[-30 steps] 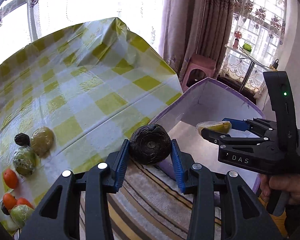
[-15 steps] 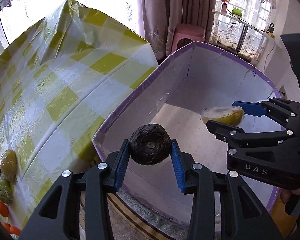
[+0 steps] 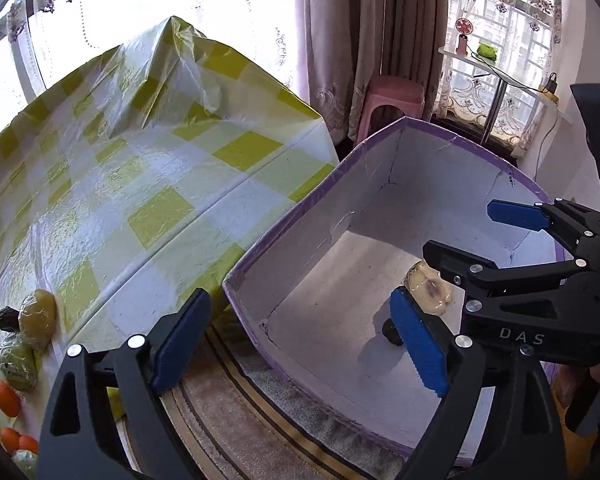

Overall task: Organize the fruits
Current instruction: 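Open the right tool over the box while the left tool releases the dark fruit inside, then move both open tools back over the fruits on the table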

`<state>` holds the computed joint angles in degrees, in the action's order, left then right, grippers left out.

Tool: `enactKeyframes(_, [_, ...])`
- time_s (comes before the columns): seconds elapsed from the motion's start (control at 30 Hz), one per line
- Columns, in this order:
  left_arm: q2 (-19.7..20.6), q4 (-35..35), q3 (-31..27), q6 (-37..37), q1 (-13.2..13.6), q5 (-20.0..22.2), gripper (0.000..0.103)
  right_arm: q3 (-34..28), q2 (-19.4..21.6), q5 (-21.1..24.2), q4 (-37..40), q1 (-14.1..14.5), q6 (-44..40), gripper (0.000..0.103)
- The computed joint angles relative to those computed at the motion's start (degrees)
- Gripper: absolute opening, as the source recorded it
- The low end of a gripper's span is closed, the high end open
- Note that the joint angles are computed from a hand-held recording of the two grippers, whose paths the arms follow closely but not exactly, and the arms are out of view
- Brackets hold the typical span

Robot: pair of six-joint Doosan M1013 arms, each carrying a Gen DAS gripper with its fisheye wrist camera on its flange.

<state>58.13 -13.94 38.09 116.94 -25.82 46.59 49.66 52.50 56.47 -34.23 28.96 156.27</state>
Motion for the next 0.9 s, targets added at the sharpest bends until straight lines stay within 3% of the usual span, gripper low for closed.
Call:
enactKeyframes(0.13, [-4.43, -1.47, 8.05, -1.80, 1.02, -9.35, 0.088, 0.61, -0.86, -2.72, -4.31, 0.82, 1.99, 0.091])
enactKeyframes(0.3, [-9.85, -7.24, 17.76, 1.92, 3.08, -19.80, 0.088, -0.35, -0.99, -5.57, -7.66, 1.90, 4.62, 0.093])
enactKeyframes(0.4, [-11.66, -9.71, 20.18, 2.28, 4.62, -19.46, 0.088, -3.08, 0.21, -6.10, -6.13, 2.45, 1.88, 0.093])
enactKeyframes(0.53, [-13.65, -5.55, 23.44, -3.20, 6.14, -20.58, 0.088, -6.77, 2.01, -8.16, -2.14, 3.08, -2.46, 0.093])
enactKeyframes(0.7, [-16.09, -5.89, 27.97, -5.86, 8.65, -22.61, 0.088, -14.58, 5.96, -6.98, 4.44, 3.95, -10.84, 0.093])
enactKeyframes(0.9, [-18.26, -3.05, 32.34, -14.25, 11.68, -24.86, 0.084, -24.99, 11.38, -4.05, 12.07, 4.88, -20.18, 0.093])
